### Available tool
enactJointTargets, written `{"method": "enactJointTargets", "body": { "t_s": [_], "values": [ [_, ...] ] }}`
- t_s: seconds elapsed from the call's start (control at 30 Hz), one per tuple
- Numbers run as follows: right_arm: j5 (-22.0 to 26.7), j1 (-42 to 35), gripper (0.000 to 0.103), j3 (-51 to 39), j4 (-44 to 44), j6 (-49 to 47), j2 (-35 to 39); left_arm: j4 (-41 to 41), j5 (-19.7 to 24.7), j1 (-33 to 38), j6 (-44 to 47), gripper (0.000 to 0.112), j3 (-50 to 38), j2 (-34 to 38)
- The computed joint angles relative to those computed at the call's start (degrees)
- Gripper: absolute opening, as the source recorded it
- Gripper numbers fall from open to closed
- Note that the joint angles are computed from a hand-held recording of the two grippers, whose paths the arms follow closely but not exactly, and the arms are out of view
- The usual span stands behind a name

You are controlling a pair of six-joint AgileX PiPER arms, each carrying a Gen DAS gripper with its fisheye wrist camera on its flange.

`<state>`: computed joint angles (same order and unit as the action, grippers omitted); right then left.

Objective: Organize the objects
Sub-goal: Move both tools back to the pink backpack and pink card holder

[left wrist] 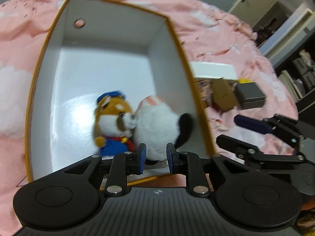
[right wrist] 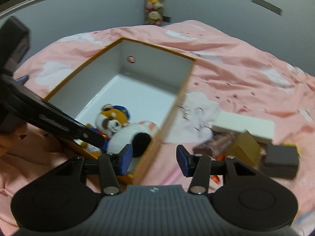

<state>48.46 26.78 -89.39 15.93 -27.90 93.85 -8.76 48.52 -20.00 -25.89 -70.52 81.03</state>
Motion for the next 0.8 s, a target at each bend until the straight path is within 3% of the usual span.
{"method": "enactJointTargets", "body": {
  "t_s": [0.23,0.4,0.5,0.7,0.8],
  "values": [
    [-2.54,-6.05,0.051,5.55,2.17,3.5,-4.03,3.63,-4.8,-5.68,-2.0,0.024,-2.25,0.39],
    [-2.96,-9.49,0.048,7.49,1.64,7.32,-4.63,4.16,-3.63,-9.32,1.05,0.024,-8.54,4.48],
    [-2.92,-11.2,0.041,7.98,1.9,8.74,-3.72,5.4,-0.58,-11.27,2.17,0.024,-14.61,9.46],
    [-4.1,-12.89,0.04,9.06,0.97,9.86,-1.71,8.52,9.61,-14.63,3.38,0.024,-31.03,22.28],
    [-4.95,-13.07,0.029,9.08,-1.21,11.45,-0.51,8.74,15.18,-15.03,2.91,0.024,-39.38,29.06]
  ]
}}
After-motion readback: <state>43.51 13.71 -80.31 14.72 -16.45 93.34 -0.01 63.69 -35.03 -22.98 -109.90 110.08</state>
